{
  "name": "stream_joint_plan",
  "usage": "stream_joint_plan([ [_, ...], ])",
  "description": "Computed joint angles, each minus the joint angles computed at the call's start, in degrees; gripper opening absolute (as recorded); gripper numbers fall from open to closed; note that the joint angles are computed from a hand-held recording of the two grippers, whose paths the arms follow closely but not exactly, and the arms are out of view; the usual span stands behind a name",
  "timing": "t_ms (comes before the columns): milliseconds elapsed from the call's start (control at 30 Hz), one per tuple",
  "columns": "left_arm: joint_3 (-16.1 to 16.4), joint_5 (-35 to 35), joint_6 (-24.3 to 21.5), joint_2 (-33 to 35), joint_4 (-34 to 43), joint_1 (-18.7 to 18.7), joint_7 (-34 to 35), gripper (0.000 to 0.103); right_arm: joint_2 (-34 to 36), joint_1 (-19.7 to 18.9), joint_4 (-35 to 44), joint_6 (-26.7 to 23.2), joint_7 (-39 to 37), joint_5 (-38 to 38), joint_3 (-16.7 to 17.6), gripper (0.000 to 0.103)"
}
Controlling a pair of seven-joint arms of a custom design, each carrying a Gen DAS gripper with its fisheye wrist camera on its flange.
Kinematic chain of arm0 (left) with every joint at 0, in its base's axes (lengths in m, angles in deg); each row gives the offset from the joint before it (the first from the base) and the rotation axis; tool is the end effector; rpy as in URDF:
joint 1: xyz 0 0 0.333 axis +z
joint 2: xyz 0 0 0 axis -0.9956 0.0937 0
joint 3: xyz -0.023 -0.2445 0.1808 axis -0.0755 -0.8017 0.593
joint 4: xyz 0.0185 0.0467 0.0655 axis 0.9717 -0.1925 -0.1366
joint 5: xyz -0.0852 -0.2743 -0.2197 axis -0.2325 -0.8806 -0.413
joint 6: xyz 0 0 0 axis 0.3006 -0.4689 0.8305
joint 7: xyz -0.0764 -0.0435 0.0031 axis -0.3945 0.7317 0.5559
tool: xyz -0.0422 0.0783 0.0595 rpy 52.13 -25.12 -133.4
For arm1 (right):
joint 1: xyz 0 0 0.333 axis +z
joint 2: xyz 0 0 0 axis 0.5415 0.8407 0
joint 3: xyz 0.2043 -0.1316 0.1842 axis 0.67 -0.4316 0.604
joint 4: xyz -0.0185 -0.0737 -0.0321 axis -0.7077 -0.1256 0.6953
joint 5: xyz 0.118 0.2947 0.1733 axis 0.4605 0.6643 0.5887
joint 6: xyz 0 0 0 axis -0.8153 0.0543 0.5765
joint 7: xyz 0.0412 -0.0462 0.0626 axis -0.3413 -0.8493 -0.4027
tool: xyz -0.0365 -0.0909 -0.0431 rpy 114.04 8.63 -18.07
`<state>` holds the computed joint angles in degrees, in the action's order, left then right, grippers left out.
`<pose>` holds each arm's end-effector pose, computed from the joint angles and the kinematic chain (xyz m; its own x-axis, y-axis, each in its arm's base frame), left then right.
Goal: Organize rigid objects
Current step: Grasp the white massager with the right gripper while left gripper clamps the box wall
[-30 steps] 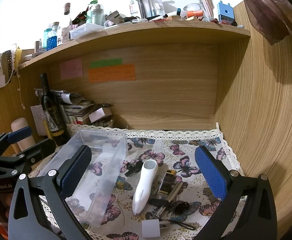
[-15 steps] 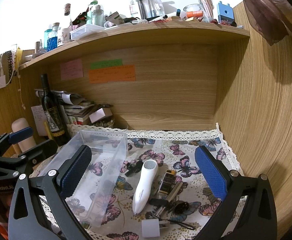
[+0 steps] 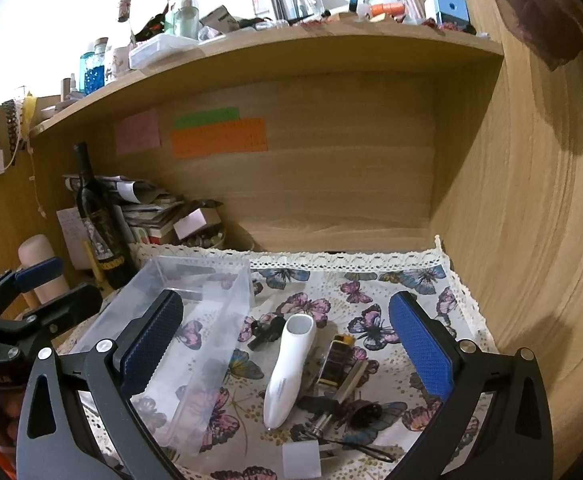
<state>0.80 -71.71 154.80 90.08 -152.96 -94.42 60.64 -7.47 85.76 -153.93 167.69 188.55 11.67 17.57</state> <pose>0.6788 -0.2053 0.4170 -0.3121 -0.9473 0.0724 -0.4104 0.0657 -0.9095 0.6648 0.2931 0.4211 0.0610 -0.9964 -0.0589 -0.4188 0.0281 -0.9077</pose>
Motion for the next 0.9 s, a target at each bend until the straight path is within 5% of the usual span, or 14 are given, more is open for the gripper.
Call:
stream_joint_plan([
  [300,-1.57,-0.21,-7.61,2.77,5.37,3.71,-0.47,0.072,0.45,-10.16,7.69,-6.59,-1.28,-4.35,11.54,0.071],
  [500,3.33,-1.01,-16.32,5.24,10.8,2.45,-3.08,0.053,1.43,-17.21,12.86,-11.59,-2.68,-7.45,20.05,0.054],
  [900,-2.46,-3.89,-34.37,12.6,23.0,6.54,2.66,0.016,7.38,-27.05,26.72,-25.13,-6.15,-11.72,32.52,0.034],
])
